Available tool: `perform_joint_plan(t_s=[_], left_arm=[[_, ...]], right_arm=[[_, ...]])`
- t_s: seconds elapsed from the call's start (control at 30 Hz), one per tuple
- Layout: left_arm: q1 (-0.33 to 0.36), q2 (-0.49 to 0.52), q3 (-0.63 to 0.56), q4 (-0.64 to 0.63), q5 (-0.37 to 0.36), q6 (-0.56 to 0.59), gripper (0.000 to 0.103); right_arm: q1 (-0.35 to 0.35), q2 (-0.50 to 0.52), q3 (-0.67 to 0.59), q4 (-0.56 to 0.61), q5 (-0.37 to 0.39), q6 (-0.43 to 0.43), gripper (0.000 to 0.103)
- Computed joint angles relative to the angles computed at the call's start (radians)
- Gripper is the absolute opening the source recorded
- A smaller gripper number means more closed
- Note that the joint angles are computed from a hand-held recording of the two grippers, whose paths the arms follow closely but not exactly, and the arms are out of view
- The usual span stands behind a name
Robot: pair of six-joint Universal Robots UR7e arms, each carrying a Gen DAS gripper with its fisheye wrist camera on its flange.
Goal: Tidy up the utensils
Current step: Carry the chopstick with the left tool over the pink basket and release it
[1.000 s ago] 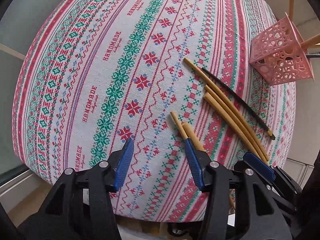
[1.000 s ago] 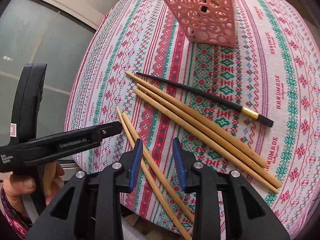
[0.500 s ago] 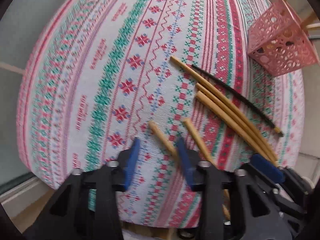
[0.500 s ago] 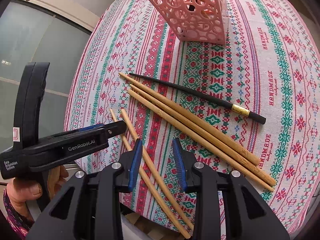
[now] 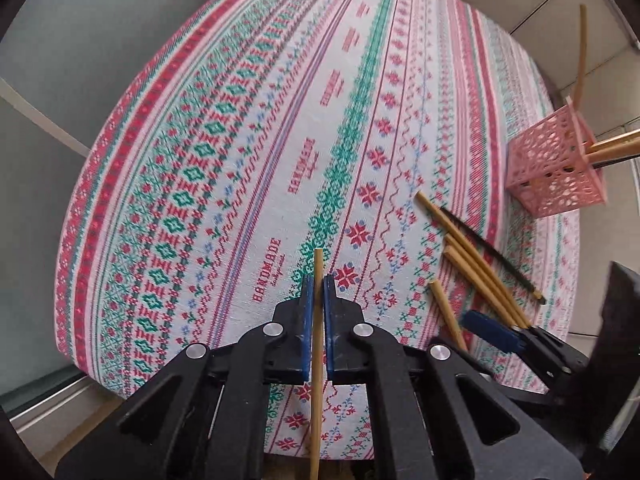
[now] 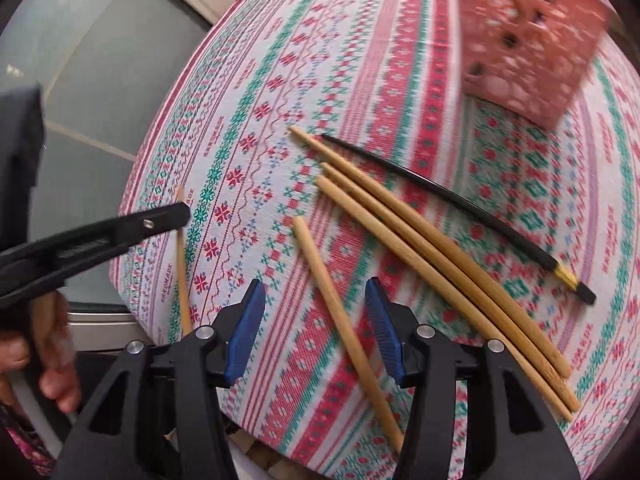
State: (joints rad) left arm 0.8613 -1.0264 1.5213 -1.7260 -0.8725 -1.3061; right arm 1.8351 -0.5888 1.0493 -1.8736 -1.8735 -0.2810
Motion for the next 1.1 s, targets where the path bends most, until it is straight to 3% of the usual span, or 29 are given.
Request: perform_joint_plan(t_s=[0.07,0.1,0.17,0.23,0.3,0.43,0.73,0.97,1.1], left_arm=[[-0.004,-0.025,0.014,-0.020,0.025,0.015,0.004],[-0.009,-0.039,0.022,-0.028,0.039,0.017,0.004],[-0.018,-0.078,0.041,-0.031,0.075,0.030,0.004],[-0.037,-0.119,0.072,-0.054,0.115,0.055,0.004],[-0.061,-0.133,0.075,-0.077,0.152,0.090,0.004],[-0.110,-0.193,0.091,-0.092,0.221,0.176,0.004],[-0.218,-0.237,0.107,-0.074,0.418,0.217,0.004],[-0.225,-0.203,0.052,-0.214,0.494,0.384,0.004],[-0.232,-0.147,-0.019,-0.391,0.534,0.587,0.004]], right_arm=[[0.023,0.013,0.019,-0.052,-0.055,-0.037,0.054],[0.040,0.017,0.038,-0.091,-0.102,-0.061,0.046],[0.058,0.023,0.063,-0.154,-0.166,-0.075,0.014],[0.051,0.023,0.057,-0.151,-0.151,-0.036,0.008],[0.043,0.015,0.056,-0.146,-0.128,-0.009,0.008],[0.047,-0.052,0.125,-0.221,-0.074,-0.044,0.008],[0.084,-0.254,0.242,-0.345,0.146,-0.111,0.008],[0.096,-0.319,0.202,-0.403,0.281,-0.029,0.008],[0.099,-0.329,0.135,-0.548,0.347,0.066,0.008]])
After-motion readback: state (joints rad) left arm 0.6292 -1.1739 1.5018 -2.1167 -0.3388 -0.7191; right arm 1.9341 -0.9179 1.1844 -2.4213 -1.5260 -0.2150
